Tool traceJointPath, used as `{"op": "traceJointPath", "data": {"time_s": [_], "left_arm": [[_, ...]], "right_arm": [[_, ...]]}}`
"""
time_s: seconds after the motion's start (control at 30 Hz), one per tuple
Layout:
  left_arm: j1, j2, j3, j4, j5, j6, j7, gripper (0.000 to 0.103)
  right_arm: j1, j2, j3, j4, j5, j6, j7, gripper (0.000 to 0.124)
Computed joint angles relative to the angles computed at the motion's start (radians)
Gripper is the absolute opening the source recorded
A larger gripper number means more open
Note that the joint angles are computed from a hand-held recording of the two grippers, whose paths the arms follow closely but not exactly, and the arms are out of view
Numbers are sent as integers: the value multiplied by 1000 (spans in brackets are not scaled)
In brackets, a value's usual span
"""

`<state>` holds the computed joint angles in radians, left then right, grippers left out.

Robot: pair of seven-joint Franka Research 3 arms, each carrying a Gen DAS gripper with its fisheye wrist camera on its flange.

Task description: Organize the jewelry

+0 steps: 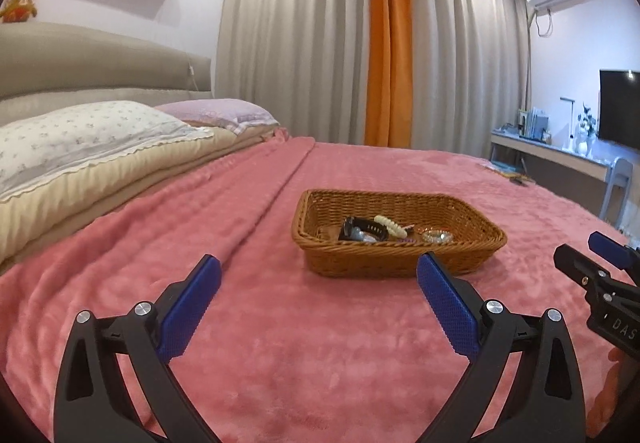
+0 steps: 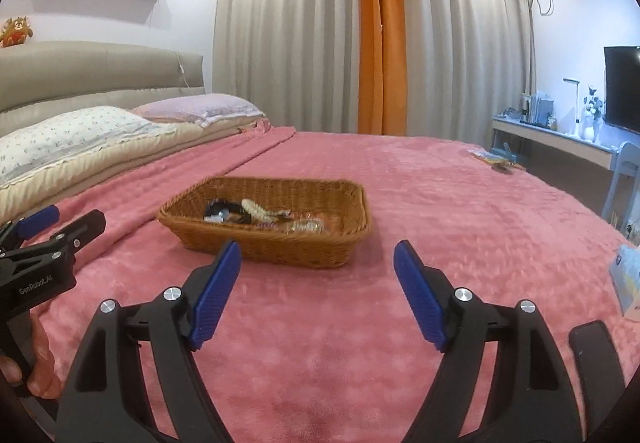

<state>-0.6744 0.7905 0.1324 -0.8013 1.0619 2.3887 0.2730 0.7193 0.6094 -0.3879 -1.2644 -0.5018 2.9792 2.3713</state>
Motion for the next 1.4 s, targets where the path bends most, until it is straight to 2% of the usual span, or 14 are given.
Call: {"op": "traceJointPath", "data": {"time_s": [0.07,0.17,0.23,0.33,0.6,1.1,1.4], "left_arm": [[-3,22,0,29,-3,-13,20,95],[-7,60,2,84,-25,-38,64,95],[-11,53,12,69,-25,-30,59,95],[-16,28,21,26,-8,-16,24,95],[-11,36,13,37,-10,-20,31,95],[-8,10,5,-6,-3,-6,-1,95],[-6,6,0,-11,-1,-4,-6,95]], "right_arm": [[-8,2,11,-2,8,7,-11,75],[7,4,-11,-11,5,22,0,75],[4,5,-4,-12,13,23,-15,75],[24,8,-31,-18,10,31,-1,75],[39,8,-56,-31,26,43,11,79],[27,3,-36,-42,75,52,-35,79],[46,6,-58,-44,86,53,-38,79]]}}
